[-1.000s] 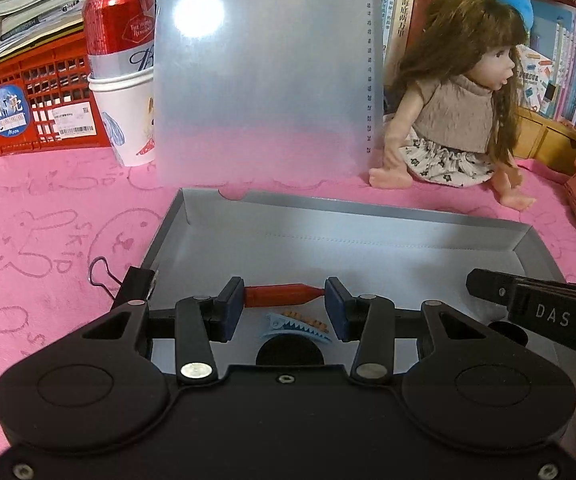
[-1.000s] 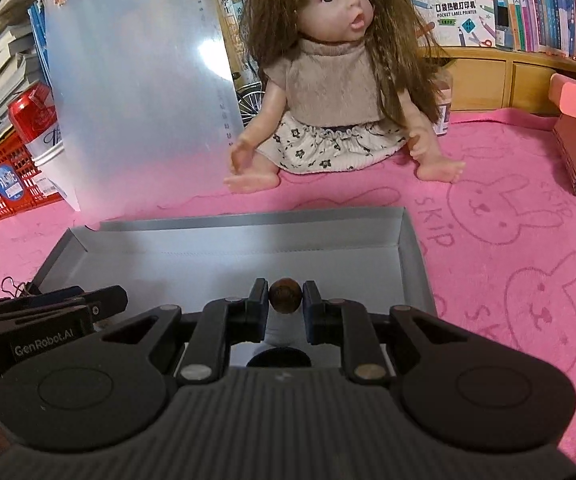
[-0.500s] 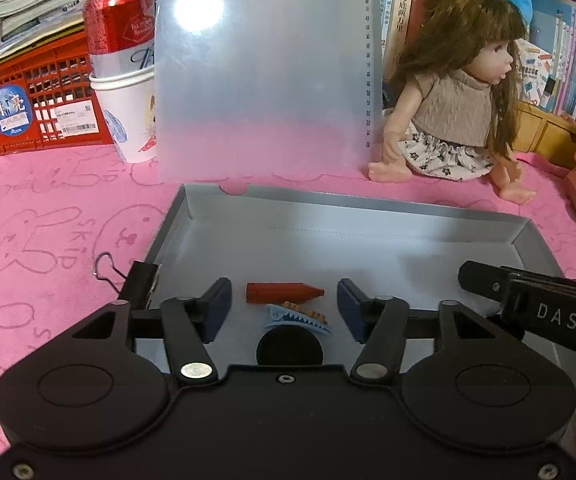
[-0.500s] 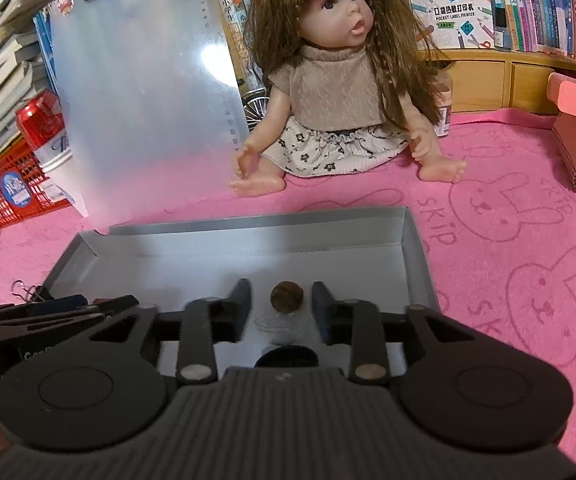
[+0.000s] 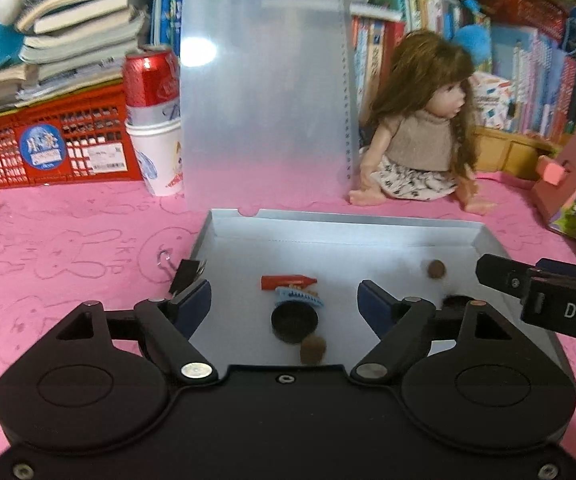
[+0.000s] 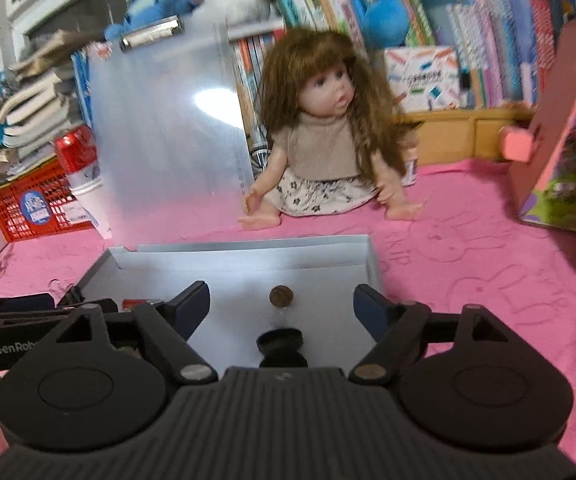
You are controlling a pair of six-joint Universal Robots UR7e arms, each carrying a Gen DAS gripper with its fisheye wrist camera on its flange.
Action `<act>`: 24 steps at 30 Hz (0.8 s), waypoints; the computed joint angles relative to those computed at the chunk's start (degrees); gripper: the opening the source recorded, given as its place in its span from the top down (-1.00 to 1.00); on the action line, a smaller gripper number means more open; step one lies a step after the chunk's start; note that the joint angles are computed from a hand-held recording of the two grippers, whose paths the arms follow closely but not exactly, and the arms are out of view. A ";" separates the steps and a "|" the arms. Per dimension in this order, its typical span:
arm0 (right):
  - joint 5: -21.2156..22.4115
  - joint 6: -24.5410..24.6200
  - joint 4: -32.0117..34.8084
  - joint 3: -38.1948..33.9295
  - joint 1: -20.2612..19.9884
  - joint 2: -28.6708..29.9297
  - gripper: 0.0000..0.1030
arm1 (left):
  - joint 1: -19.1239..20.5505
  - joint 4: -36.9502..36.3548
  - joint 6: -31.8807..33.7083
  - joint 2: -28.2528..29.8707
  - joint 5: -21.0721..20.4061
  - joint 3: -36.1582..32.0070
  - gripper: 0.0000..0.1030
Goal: Organize rigid objects
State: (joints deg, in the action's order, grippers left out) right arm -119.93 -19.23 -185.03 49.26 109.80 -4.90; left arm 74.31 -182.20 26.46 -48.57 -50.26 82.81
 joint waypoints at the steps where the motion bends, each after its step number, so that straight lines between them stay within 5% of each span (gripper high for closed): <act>1: 0.04 -0.47 -1.97 2.38 0.18 -1.00 -0.72 | -0.22 -1.44 0.53 -0.97 -0.41 1.83 -0.57; 12: 0.58 -4.16 -20.29 25.54 1.85 -8.42 -0.90 | -2.40 -14.45 0.15 -10.23 1.01 22.56 -0.65; 24: -2.03 -5.76 -21.71 30.84 2.07 -7.80 -0.97 | -0.96 -16.95 -3.08 -12.55 3.44 30.90 -0.66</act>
State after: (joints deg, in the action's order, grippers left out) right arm -121.96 -24.99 -206.74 80.10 111.87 -12.70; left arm 73.34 -199.15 23.38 -61.12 -46.82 113.70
